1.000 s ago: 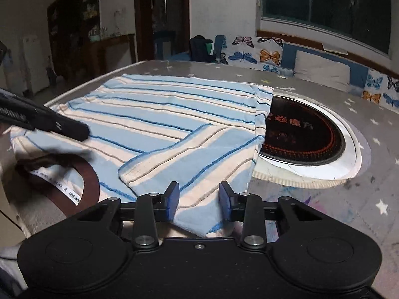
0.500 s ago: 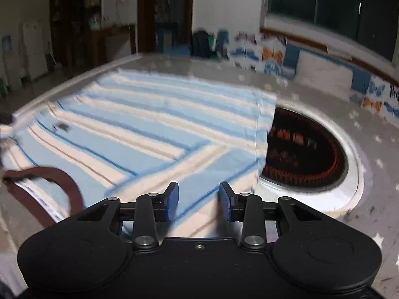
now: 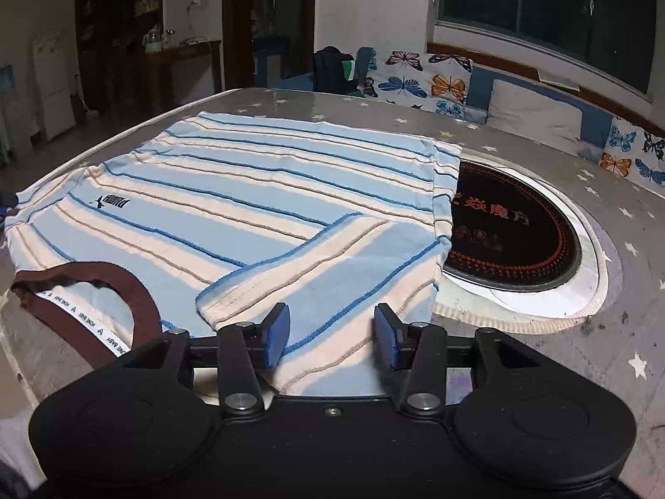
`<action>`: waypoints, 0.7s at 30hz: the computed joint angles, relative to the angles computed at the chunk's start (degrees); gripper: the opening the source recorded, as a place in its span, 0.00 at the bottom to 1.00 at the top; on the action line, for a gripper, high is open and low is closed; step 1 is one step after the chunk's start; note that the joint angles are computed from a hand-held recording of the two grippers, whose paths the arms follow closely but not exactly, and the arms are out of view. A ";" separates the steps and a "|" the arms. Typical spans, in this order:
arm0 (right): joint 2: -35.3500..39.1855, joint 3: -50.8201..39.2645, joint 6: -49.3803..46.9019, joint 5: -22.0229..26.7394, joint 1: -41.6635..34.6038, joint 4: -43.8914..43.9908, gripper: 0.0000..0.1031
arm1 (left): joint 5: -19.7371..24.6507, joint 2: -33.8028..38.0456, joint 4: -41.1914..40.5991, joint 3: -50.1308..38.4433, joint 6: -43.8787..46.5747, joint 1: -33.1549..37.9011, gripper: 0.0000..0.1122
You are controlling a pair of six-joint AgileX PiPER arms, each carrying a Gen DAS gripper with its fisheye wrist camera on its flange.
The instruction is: Fold clothes
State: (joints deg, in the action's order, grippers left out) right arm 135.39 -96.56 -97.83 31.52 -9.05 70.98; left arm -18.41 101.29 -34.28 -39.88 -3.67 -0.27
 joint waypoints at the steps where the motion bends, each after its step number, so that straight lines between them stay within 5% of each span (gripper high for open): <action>1: 0.09 -0.15 0.20 0.02 0.03 -0.14 0.47 | 0.00 -0.14 0.83 0.18 -0.74 0.13 0.40; 5: 0.31 -0.63 0.83 0.24 0.00 -0.66 0.48 | -0.78 0.02 5.64 0.77 -5.40 0.73 0.22; 6: 0.36 -0.75 0.98 0.30 0.00 -0.79 0.48 | -1.15 0.19 6.36 0.89 -6.26 0.76 0.09; 10: 0.46 -1.06 1.40 0.52 -0.09 -1.15 0.48 | -4.75 0.40 5.73 1.99 -7.80 -0.19 0.03; 16: 0.42 -1.27 1.77 0.85 -0.31 -1.48 0.48 | -16.01 -5.85 9.79 7.10 -8.69 -5.10 0.03; 21: 0.39 -1.45 2.08 1.12 -0.49 -1.75 0.48 | -17.11 -7.35 19.31 5.68 -9.56 -9.11 0.03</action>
